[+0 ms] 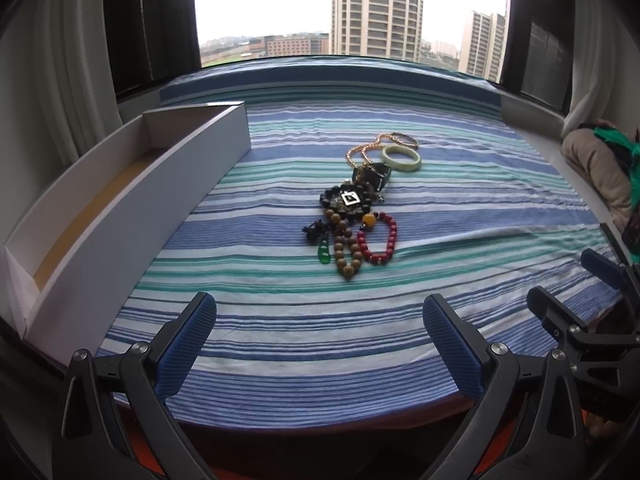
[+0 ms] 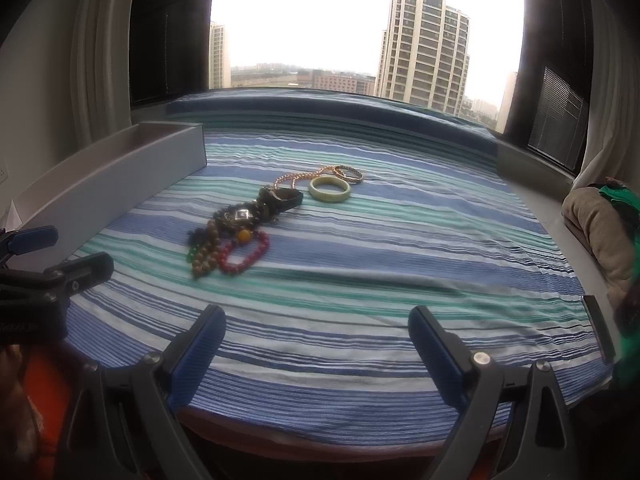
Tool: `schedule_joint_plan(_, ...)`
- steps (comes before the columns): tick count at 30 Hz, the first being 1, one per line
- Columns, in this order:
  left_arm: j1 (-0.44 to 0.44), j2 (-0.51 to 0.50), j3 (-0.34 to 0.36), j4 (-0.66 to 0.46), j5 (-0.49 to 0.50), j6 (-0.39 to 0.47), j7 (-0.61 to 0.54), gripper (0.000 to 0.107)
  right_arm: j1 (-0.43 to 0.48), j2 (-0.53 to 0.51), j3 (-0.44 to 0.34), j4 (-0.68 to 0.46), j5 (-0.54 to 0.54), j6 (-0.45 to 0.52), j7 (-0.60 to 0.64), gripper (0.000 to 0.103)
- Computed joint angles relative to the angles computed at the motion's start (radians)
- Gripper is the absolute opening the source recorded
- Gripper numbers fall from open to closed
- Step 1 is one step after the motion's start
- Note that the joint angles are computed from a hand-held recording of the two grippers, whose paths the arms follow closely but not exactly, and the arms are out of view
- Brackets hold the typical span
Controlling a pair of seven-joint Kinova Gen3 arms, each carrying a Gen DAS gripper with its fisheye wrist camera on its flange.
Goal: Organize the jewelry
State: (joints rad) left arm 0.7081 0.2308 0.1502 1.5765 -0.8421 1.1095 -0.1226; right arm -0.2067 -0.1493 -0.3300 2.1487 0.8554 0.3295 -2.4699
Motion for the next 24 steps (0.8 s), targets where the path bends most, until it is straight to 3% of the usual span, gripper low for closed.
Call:
schedule_joint_plan(19, -0.021, -0.003, -0.005, 0.012, 0.029, -0.024, -0.003, 0.103, -0.013, 0.01, 0.0, -0.002, 0.028, 0.014, -0.029, 0.094)
schedule_joint_plan(24, -0.03, -0.002, -0.006, 0.015, 0.045, -0.038, -0.005, 0.103, -0.032, 0.014, 0.026, -0.006, -0.013, 0.016, 0.016, 0.094)
